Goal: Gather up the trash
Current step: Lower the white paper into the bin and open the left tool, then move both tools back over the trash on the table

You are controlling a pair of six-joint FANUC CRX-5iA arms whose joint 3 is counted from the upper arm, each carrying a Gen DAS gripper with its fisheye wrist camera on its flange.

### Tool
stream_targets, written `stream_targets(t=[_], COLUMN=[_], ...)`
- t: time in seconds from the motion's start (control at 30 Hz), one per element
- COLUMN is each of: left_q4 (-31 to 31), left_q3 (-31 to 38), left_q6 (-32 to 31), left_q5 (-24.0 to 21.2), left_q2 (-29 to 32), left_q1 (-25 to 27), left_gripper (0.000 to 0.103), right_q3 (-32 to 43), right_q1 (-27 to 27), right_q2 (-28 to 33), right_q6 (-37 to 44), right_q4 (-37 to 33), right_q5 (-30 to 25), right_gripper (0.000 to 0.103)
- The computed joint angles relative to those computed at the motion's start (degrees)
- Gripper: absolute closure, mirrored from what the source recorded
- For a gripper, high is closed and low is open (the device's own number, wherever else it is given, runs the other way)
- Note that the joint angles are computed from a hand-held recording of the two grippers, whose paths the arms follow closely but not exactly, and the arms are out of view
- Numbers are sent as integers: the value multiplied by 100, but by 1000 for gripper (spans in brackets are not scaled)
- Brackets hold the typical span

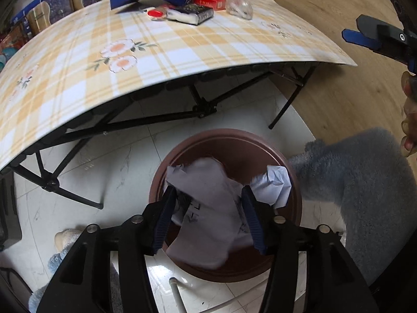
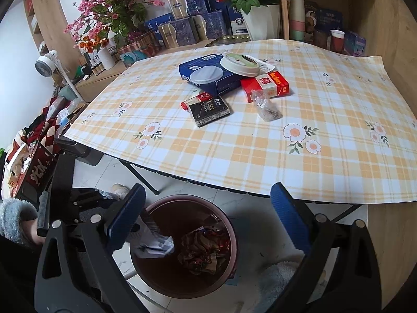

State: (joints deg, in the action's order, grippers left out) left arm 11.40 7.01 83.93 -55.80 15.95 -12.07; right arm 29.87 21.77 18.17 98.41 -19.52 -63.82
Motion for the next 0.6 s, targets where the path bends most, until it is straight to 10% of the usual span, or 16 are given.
stream_targets(t=[0.23, 0.6], left_q4=[-47, -723], left_q3=[-136, -26], left_q6=[-3, 892], left_q5=[378, 1245], left_q2=[-197, -738], left_q1=[-3, 247], left_gripper=[13, 7], right_q3=[-25, -35], right_q1=[-7, -25], right_q2=[-4, -4], right_q6=[-9, -111], right_q4=[26, 209], right_q5=[34, 158], right_gripper=[8, 7])
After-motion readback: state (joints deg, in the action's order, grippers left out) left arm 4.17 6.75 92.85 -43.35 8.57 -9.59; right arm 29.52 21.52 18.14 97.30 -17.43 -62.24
